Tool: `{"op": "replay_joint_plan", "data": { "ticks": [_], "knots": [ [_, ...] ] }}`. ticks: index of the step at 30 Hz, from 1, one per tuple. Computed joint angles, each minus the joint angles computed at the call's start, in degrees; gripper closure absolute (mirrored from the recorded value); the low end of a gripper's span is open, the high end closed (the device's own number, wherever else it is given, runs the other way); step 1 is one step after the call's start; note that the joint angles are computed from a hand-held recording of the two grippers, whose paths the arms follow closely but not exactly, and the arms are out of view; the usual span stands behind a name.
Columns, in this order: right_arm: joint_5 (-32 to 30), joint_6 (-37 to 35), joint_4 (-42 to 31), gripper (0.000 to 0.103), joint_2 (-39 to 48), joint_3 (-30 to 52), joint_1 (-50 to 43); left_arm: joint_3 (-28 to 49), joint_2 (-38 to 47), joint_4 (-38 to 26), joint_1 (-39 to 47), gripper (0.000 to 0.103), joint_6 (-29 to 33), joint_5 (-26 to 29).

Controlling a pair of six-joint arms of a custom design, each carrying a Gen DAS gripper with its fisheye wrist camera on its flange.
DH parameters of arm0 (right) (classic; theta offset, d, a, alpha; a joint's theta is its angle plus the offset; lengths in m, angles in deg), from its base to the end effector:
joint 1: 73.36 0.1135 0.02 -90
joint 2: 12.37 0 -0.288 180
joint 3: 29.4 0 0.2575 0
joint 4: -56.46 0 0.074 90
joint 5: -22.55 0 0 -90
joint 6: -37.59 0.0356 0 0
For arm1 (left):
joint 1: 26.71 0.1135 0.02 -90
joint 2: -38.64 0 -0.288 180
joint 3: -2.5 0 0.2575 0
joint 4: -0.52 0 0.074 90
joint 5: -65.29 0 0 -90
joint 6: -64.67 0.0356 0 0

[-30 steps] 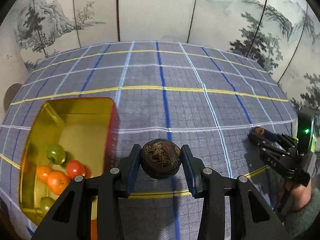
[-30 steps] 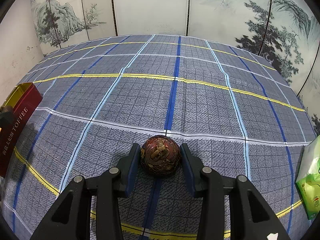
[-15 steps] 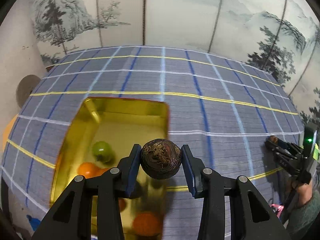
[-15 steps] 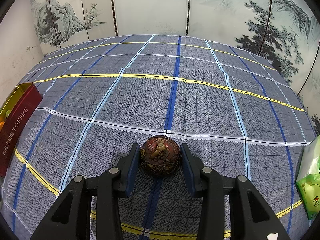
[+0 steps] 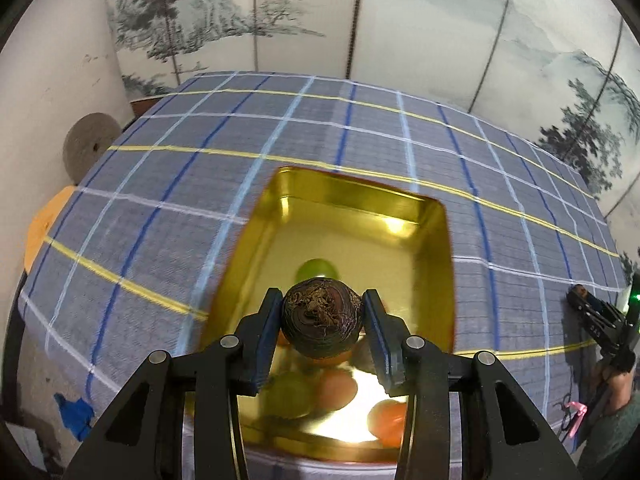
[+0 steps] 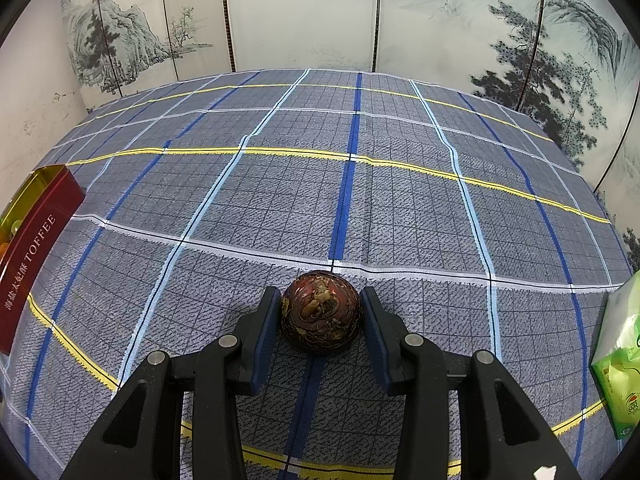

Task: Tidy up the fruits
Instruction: 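Carry the brown fruit over the gold tin and lower it with the left gripper, then open the left gripper to release the brown fruit into the tin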

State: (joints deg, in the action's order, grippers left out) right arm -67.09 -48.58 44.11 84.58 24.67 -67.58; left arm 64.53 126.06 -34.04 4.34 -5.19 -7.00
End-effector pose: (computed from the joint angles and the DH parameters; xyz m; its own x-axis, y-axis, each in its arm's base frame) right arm 0.3045 0.0306 0.1341 -0.8219 -0.0161 -0.5694 -0.0423 0.9986 0.0329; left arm 0.2572 0.1422 0.1974 -0.8205 -0.1111 -0.5608 -0.0834 0.9937 -0.0748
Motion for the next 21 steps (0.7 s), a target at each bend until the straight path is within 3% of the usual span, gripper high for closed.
{"op": "replay_joint_plan", "data": {
  "ticks": [21],
  "knots": [
    [0.00, 0.00, 0.00, 0.065, 0.00, 0.00, 0.00, -3.23, 4.61, 1.81, 2.09, 0.061, 4.35, -2.19]
  ]
}}
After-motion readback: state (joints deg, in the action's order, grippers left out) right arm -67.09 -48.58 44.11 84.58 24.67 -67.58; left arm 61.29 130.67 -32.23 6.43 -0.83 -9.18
